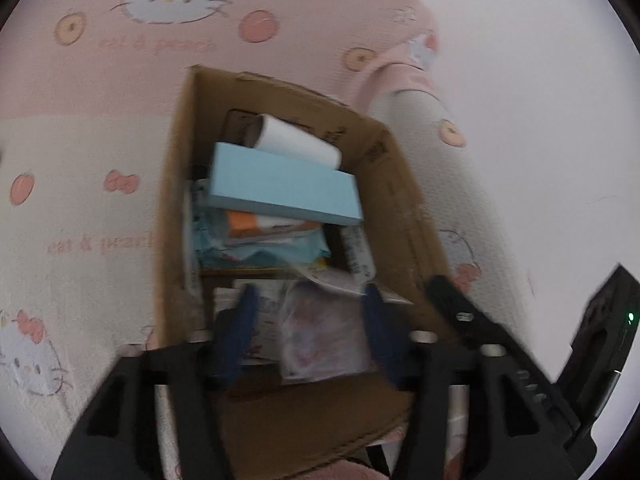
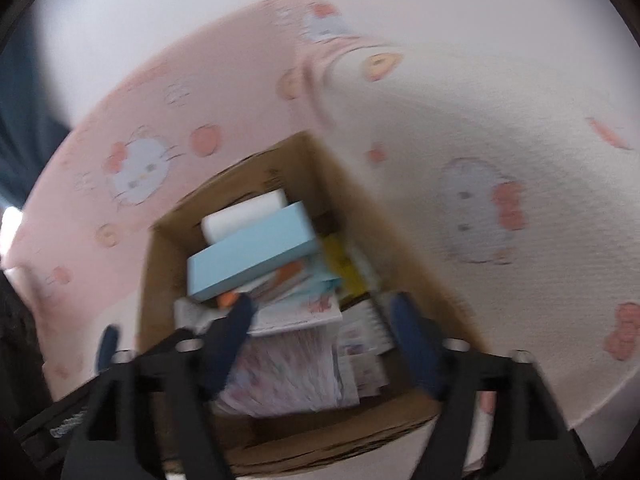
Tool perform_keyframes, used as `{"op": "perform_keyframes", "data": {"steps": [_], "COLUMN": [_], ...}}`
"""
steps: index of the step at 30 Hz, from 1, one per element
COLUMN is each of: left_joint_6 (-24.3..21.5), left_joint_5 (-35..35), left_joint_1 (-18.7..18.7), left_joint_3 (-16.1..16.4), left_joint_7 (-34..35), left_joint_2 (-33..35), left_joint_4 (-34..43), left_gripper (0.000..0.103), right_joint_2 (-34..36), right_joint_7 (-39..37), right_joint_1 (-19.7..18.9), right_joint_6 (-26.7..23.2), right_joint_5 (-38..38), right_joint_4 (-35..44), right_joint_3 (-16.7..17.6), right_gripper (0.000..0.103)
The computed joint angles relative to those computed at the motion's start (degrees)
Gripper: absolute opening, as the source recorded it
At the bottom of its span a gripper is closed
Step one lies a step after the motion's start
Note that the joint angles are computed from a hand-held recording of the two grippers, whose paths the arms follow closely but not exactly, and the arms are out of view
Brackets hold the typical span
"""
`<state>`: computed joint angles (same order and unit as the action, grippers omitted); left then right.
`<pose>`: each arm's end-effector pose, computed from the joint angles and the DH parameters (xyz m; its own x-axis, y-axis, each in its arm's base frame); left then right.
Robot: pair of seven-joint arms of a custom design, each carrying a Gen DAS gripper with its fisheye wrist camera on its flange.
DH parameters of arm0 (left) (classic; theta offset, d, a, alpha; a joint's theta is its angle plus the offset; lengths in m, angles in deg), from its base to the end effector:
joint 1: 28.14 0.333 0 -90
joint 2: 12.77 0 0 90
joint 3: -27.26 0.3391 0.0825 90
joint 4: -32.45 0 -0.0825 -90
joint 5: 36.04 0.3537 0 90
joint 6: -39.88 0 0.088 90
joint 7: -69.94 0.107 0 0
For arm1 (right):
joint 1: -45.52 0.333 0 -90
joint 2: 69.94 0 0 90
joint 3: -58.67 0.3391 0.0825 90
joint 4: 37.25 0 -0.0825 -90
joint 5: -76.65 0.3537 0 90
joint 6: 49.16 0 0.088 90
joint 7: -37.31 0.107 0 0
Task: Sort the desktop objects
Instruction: 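Open both grippers to drop the card into the box, then move both tools toward the navy glasses case on the bed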
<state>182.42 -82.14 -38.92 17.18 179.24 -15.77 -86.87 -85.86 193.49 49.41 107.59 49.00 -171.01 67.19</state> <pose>0.5089 -0.1921 0.5342 -0.2635 -0.8074 0.5278 -0.9042 0.0161 -0.4267 0.4558 0.1252 0.5553 -0.4084 -0.8650 -0.2916 -0.6120 0.4965 -0.6156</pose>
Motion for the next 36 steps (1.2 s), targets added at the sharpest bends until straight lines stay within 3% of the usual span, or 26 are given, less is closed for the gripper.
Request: {"op": "perform_keyframes", "data": {"steps": [4, 15, 25, 36], "left_joint_6": [-1.4, -4.7, -9.5, -12.0], "left_joint_5": [-1.8, -5.2, -7.9, -8.2], "left_joint_1": [0.6, 1.7, 3.6, 9.2], "left_joint_3": [0.6, 3.0, 7.6, 13.9], "left_joint_7": [0.2, 3.6, 8.2, 14.2], "left_joint_2": [-0.1, -5.0, -11.6, -16.5], "left_joint_4": [0.5, -1.2, -4.7, -10.4], "left_gripper": [0.072, 0.072, 0.072, 0.072], "right_joint_2": [-1.3, -3.5, -5.2, 1.4], "right_joint_7": [-1.7, -1.8, 1.6, 8.9], "right_joint_1": [0.7, 1.6, 3.8, 10.8], "right_joint_6": [4.2, -0.6, -9.0, -11.7], "right_joint_5": [3.1, 4.5, -0.7, -8.8], "right_joint_4": [-2.3, 0.2, 5.8, 12.3], "right_joint_3": [-1.2, 2.1, 7.4, 11.3], "right_gripper": [0.082, 0.082, 0.087, 0.09]}}
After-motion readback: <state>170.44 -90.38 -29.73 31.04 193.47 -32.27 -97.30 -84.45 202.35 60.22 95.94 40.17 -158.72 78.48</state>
